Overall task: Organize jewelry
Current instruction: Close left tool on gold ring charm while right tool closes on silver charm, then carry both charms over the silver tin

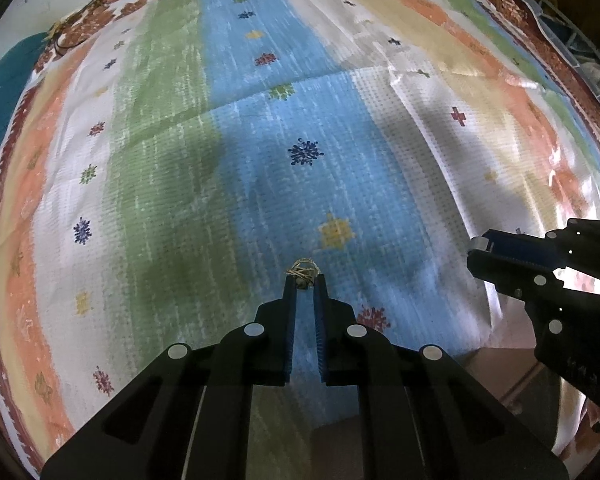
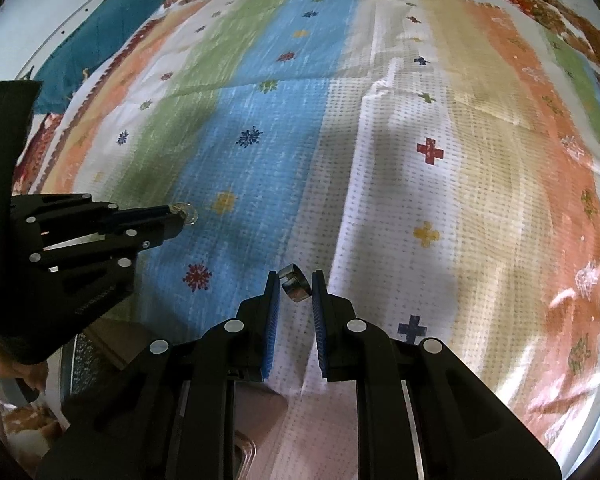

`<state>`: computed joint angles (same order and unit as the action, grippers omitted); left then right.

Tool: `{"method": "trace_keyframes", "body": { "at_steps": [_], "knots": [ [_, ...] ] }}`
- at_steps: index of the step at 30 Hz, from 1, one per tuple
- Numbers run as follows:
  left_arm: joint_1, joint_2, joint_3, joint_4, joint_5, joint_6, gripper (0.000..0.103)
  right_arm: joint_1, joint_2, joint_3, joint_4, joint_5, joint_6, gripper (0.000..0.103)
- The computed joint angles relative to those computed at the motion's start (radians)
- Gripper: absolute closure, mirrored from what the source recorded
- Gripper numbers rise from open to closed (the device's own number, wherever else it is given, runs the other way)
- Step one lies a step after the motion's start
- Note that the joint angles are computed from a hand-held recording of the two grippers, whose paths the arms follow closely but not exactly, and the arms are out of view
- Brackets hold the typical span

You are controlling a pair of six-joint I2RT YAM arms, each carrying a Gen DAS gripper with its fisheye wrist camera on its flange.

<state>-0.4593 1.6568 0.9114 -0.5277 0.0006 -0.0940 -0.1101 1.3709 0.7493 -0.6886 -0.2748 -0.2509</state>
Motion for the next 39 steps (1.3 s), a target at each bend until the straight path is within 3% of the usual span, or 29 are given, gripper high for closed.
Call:
{"method": "trace_keyframes", "body": {
  "at_steps": [16, 25, 39],
  "knots": [
    [-0.024, -0.304, -0.05, -0.119, 0.015, -0.042, 0.095, -0.023, -0.238, 0.003, -0.137, -0.041, 0.016, 0.086],
    [-0.12, -0.474, -0.076, -0.181, -0.045, -0.107, 0.095, 0.038, -0.417, -0.005, -0.198, -0.004, 0.053, 0.086],
    [-0.248, -0.72, -0.098, -0.291, -0.114, -0.23, 0.095, 0.066, -0.673, 0.008, -0.356, -0.03, 0.053, 0.086]
  ]
}}
